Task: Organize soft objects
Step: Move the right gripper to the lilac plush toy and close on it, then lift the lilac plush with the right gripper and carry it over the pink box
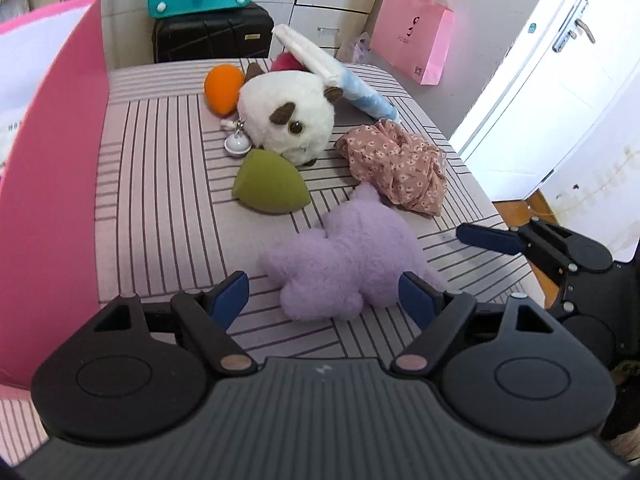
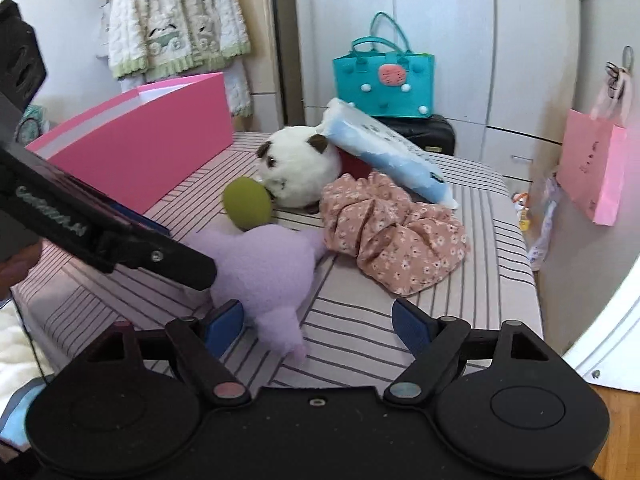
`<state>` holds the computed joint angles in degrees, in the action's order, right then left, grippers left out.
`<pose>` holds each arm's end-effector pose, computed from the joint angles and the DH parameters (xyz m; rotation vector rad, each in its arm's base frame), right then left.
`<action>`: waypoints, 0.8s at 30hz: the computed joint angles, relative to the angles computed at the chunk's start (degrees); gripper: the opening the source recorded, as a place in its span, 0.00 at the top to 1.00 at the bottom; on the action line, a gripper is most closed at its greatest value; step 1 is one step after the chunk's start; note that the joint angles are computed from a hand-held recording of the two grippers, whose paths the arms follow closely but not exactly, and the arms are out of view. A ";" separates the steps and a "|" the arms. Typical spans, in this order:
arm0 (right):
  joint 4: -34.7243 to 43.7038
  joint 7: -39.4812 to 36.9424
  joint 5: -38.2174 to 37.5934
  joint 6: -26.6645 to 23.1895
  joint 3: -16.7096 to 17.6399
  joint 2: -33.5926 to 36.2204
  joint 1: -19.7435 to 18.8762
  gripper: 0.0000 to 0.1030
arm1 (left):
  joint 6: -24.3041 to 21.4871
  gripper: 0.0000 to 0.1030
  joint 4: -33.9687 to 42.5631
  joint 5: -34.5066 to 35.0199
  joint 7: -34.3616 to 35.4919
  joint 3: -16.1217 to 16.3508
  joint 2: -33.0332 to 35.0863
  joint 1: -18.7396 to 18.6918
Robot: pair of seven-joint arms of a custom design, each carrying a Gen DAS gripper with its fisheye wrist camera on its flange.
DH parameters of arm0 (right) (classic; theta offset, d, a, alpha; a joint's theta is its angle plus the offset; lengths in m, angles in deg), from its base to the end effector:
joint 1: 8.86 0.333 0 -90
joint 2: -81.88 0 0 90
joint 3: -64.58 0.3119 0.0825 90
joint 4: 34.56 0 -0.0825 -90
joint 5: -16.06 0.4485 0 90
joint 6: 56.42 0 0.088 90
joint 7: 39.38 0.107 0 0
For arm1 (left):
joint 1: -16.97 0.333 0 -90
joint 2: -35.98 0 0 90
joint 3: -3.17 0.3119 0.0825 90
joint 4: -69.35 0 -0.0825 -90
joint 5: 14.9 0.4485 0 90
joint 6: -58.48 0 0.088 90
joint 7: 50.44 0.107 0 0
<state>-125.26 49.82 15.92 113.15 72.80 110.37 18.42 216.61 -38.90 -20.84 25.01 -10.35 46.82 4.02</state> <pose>0.6554 0.4434 0.4238 -2.0229 1.0848 -0.4446 0.6382 -0.3038 0.4533 -1.8707 2.0799 -0.9745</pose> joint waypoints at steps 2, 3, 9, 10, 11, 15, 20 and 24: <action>0.28 -5.79 2.81 -0.34 5.03 0.39 -3.90 0.18 | 0.90 0.27 -0.67 -2.17 0.58 -0.52 -0.23 0.47; 0.19 -8.50 4.11 -0.38 6.86 0.51 -5.21 0.18 | 1.31 0.32 -0.97 -3.43 0.91 -0.77 -0.33 0.73; 3.79 -15.04 6.70 -2.34 7.08 3.00 -4.39 0.29 | 3.20 0.56 -1.95 -8.83 1.49 -1.54 -0.10 1.48; 3.96 -15.45 7.29 -2.48 7.11 3.17 -4.36 0.34 | 3.60 0.62 -2.10 -9.60 1.88 -1.72 -0.01 1.60; 4.43 -16.16 8.24 -2.76 7.61 3.55 -4.76 0.37 | 4.05 0.64 -2.28 -9.99 1.79 -1.73 0.08 1.57; 5.69 -18.09 12.90 -3.95 9.45 4.64 -6.21 0.50 | 7.35 0.69 -3.59 -10.61 -0.73 -1.73 0.21 0.99; 5.41 -17.70 14.40 -4.17 8.23 4.14 -5.08 0.52 | 8.55 0.71 -4.66 -5.70 -5.70 -0.33 -0.58 -0.61; 5.17 -17.19 14.56 -5.95 7.52 3.20 -4.51 0.52 | 6.26 0.71 -4.82 -5.63 -4.83 -1.03 -1.71 0.07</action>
